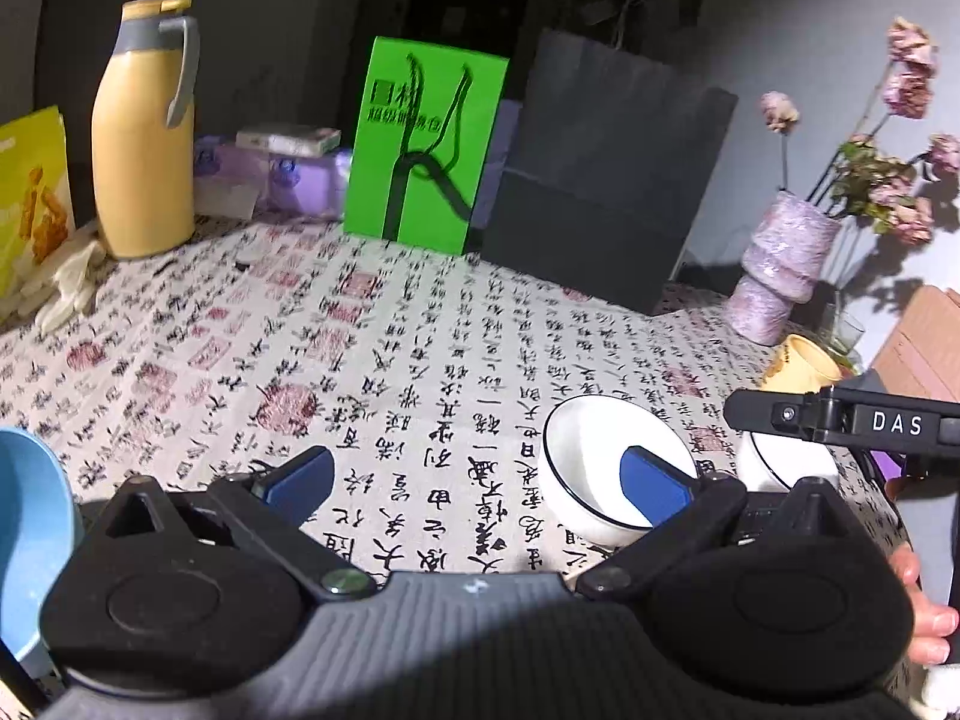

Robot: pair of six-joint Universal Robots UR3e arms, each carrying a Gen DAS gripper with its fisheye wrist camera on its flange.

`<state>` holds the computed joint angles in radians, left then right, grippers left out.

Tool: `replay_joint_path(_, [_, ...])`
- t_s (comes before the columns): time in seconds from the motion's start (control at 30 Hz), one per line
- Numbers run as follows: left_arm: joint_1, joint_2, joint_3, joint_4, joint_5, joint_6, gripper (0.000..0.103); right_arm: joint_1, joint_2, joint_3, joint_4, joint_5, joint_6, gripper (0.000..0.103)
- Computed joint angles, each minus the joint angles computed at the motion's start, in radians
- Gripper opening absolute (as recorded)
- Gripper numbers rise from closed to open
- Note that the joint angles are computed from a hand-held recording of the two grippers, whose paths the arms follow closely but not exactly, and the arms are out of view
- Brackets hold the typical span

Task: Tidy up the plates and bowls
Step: 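Reach both open grippers toward the two white bowls, then close both grippers on the rim of one white bowl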

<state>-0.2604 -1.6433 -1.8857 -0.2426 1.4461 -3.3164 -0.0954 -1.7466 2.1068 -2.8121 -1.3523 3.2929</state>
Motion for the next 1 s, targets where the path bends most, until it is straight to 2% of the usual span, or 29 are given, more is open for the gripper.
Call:
replay_joint_path(0.2, [-0.038, -0.103, 0.123, -0.07, 0.057, -0.043, 0.103, 0.029, 0.144, -0.12, 0.023, -0.044, -0.021, 0.103])
replay_joint_path(0.3, [-0.047, -0.146, 0.175, -0.102, 0.061, -0.056, 0.103, -0.005, 0.164, -0.101, 0.003, 0.002, -0.031, 0.103])
replay_joint_path(0.43, [-0.071, -0.205, 0.238, -0.123, 0.089, -0.073, 0.103, -0.033, 0.176, -0.057, -0.047, 0.011, -0.053, 0.103])
replay_joint_path(0.7, [-0.112, -0.315, 0.369, -0.167, 0.114, -0.126, 0.103, -0.088, 0.188, -0.036, -0.038, 0.041, -0.08, 0.103])
replay_joint_path(0.87, [-0.142, -0.367, 0.444, -0.219, 0.15, -0.145, 0.102, -0.09, 0.216, -0.049, -0.031, 0.029, -0.081, 0.097])
replay_joint_path(1.0, [-0.163, -0.412, 0.519, -0.286, 0.18, -0.144, 0.094, -0.077, 0.239, -0.057, -0.027, 0.008, -0.084, 0.09])
